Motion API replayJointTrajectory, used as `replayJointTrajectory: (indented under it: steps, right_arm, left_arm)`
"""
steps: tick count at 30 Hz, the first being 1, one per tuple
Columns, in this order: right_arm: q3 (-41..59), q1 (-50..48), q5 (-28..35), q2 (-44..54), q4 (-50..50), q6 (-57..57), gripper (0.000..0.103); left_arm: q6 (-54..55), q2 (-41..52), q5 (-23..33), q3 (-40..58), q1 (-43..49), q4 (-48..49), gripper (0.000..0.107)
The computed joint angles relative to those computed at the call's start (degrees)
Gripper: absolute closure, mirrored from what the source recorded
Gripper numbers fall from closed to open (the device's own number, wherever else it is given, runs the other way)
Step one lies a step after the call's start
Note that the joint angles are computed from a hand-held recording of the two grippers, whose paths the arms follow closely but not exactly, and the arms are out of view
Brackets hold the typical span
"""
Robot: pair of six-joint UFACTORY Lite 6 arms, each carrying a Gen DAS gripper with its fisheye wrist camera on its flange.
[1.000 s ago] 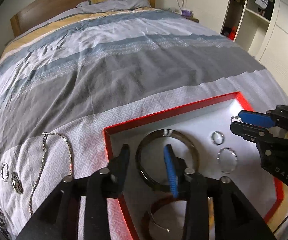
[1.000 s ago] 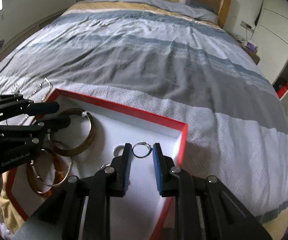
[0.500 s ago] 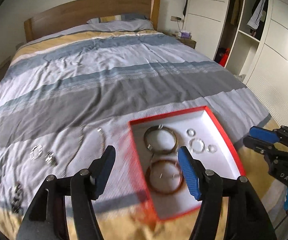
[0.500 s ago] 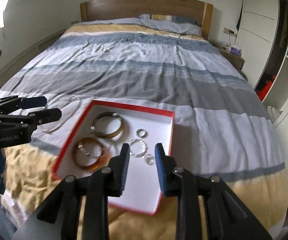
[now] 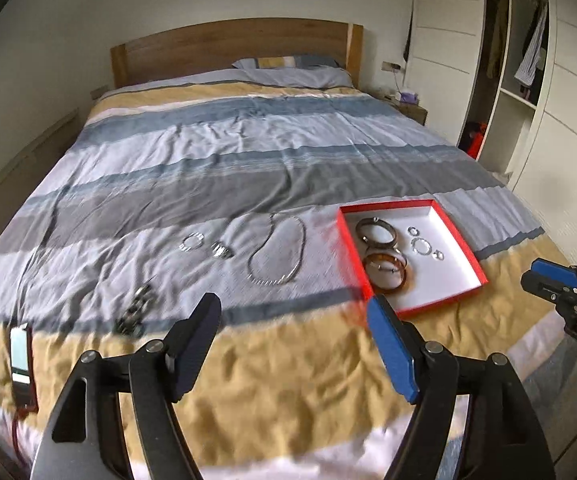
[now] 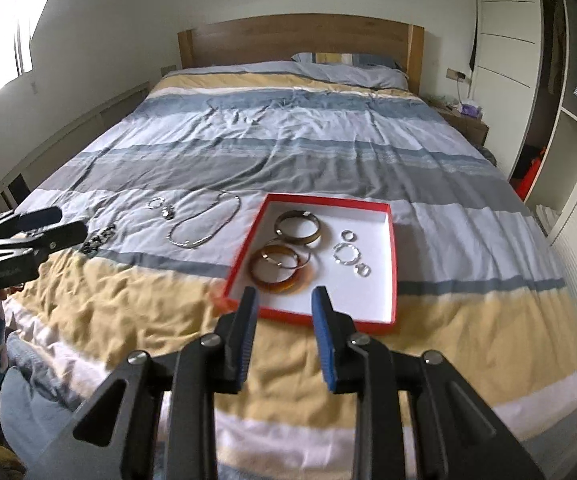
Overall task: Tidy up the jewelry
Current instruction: 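Withdraw both tools from the red box toward the remaining jewelry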
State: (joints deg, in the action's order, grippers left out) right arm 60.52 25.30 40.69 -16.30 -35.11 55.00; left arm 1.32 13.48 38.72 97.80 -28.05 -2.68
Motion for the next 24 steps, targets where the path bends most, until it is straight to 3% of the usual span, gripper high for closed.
replayJointTrajectory:
  steps: [5,15,20,24]
  right_arm:
    - [-0.2,11.5,7.8,-2.8,-6.7,12.1,0.076]
    - [9.7,33.2,22.4,3.5,-15.6,27.2,0.075]
    - [14.9,38.4,25.4,8.4,-18.0,29.7,0.075]
    - [19.2,39.5,25.7,12.4,-18.5,29.2,0.074]
  left_arm:
    - [3.1,-13.6,-1.1,-12.5,3.4,-4.0,0.033]
    - [-3.4,-32.9,0.7,-22.7,5.1,3.5,0.032]
    - [-2.3,-38.3,0.9,-25.2,8.0,4.3,0.031]
    - [3.1,-41.3,0.9,-26.8,13.3,-0.4,0.027]
